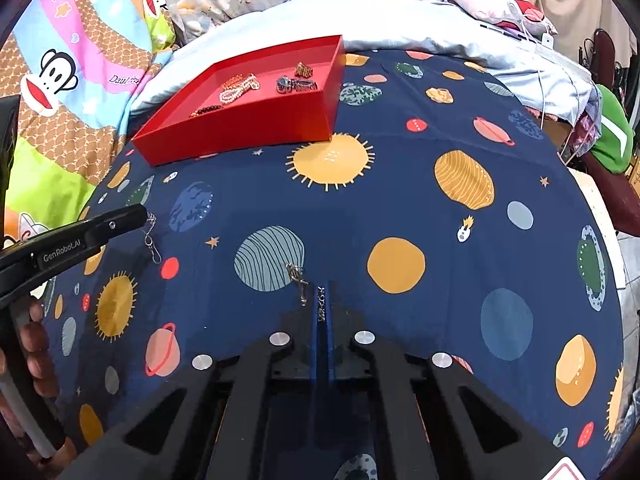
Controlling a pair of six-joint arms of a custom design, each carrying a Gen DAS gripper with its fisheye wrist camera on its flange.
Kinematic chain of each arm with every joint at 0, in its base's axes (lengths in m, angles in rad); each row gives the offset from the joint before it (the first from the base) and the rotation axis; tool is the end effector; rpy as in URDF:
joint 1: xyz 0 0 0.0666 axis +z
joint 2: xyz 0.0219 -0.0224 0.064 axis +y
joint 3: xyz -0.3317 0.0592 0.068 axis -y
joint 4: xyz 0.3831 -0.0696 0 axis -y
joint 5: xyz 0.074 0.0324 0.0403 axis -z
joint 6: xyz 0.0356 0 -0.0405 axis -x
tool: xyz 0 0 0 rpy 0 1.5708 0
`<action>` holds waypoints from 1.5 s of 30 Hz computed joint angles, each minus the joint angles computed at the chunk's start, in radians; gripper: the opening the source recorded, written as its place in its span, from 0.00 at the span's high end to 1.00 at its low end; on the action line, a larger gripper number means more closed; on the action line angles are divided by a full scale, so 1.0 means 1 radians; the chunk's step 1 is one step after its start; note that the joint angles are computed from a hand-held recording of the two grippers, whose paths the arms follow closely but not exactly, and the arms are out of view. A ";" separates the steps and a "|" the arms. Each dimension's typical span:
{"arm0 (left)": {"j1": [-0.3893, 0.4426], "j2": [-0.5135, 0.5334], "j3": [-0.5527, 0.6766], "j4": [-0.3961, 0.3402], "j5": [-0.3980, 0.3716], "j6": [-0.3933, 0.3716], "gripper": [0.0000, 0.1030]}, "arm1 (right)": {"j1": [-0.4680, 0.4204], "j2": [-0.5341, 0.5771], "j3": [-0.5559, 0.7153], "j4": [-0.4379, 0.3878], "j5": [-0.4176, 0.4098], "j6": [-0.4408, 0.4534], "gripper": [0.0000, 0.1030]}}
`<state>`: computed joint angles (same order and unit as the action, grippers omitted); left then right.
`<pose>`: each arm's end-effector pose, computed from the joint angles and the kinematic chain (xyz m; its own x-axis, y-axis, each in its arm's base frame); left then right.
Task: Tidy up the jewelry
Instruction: 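Carry both silver earrings into the red tray and open both tools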
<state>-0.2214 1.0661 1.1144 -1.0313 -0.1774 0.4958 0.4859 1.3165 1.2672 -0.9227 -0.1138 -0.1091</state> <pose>0.3564 -0.0742 0.3815 -0.7715 -0.3063 -0.5576 -0.2801 0.9505 -0.1346 0.3948 0.2126 0.3594 -0.7827 -0.2911 -0.5501 -0.4380 0.8856 0.1546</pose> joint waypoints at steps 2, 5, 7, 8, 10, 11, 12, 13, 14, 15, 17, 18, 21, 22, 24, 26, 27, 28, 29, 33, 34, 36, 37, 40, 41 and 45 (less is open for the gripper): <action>-0.002 -0.008 0.001 -0.002 0.001 0.001 0.90 | 0.001 -0.001 0.002 -0.001 -0.004 0.000 0.98; -0.004 -0.019 0.001 -0.005 0.001 0.003 0.90 | 0.004 -0.010 -0.003 0.005 -0.010 -0.004 0.99; -0.004 -0.026 0.002 -0.009 0.002 0.005 0.90 | 0.006 -0.016 -0.003 0.006 -0.012 -0.004 0.99; -0.004 -0.029 0.002 -0.009 0.003 0.005 0.90 | 0.007 -0.020 -0.002 0.006 -0.013 -0.004 0.99; -0.004 -0.038 0.003 -0.012 0.002 0.004 0.90 | 0.009 -0.030 -0.001 0.008 -0.015 -0.005 0.99; -0.004 -0.042 0.004 -0.015 0.002 0.003 0.90 | 0.009 -0.035 0.002 0.009 -0.020 -0.008 0.99; -0.004 -0.045 0.006 -0.017 0.002 0.002 0.90 | 0.008 -0.039 0.006 0.009 -0.024 -0.009 0.99; -0.005 -0.048 0.008 -0.020 0.003 0.001 0.90 | 0.008 -0.043 0.008 0.010 -0.025 -0.009 0.99; -0.005 -0.051 0.013 -0.024 0.003 0.000 0.90 | 0.009 -0.048 0.014 0.010 -0.027 -0.009 0.99; -0.003 -0.054 0.017 -0.026 0.006 -0.001 0.90 | 0.009 -0.050 0.021 0.009 -0.029 -0.008 0.99; -0.005 -0.058 0.025 -0.031 0.005 -0.005 0.90 | 0.009 -0.053 0.036 0.010 -0.034 -0.008 0.99; -0.004 -0.060 0.031 -0.034 0.005 -0.006 0.90 | 0.008 -0.053 0.047 0.007 -0.043 -0.009 0.99; 0.005 -0.065 0.045 -0.035 0.011 -0.014 0.90 | 0.009 -0.051 0.080 0.009 -0.049 -0.007 0.99; 0.008 -0.066 0.049 -0.035 0.012 -0.017 0.90 | 0.009 -0.049 0.090 0.010 -0.054 -0.008 0.99; 0.018 -0.065 0.062 -0.036 0.013 -0.026 0.90 | 0.010 -0.038 0.119 0.011 -0.062 -0.004 0.99; 0.033 -0.061 0.078 -0.035 0.017 -0.035 0.90 | 0.011 -0.024 0.151 0.016 -0.069 0.000 0.99; 0.039 -0.060 0.082 -0.033 0.018 -0.039 0.90 | 0.012 -0.017 0.165 0.016 -0.073 0.003 0.99; 0.046 -0.057 0.089 -0.030 0.019 -0.045 0.90 | 0.014 -0.006 0.184 0.017 -0.076 0.006 0.99; 0.056 -0.051 0.101 -0.027 0.020 -0.057 0.90 | 0.015 0.009 0.207 0.021 -0.081 0.009 0.99; 0.087 -0.016 0.151 -0.009 0.027 -0.090 0.90 | 0.022 0.066 0.288 0.035 -0.088 0.016 0.99; 0.094 -0.003 0.168 -0.001 0.025 -0.101 0.90 | 0.024 0.083 0.310 0.038 -0.092 0.016 0.99; 0.107 0.024 0.199 0.015 0.026 -0.120 0.90 | 0.026 0.128 0.364 0.043 -0.090 0.022 0.99; 0.112 0.037 0.212 0.021 0.025 -0.127 0.90 | 0.027 0.147 0.386 0.044 -0.090 0.023 0.99; 0.137 0.101 0.273 0.048 0.030 -0.154 0.90 | 0.026 0.223 0.470 0.043 -0.095 0.021 0.99; 0.145 0.123 0.292 0.054 0.032 -0.164 0.90 | 0.024 0.246 0.497 0.039 -0.099 0.019 0.99; 0.170 0.208 0.357 0.078 0.045 -0.186 0.90 | 0.021 0.361 0.630 0.013 -0.105 0.012 0.99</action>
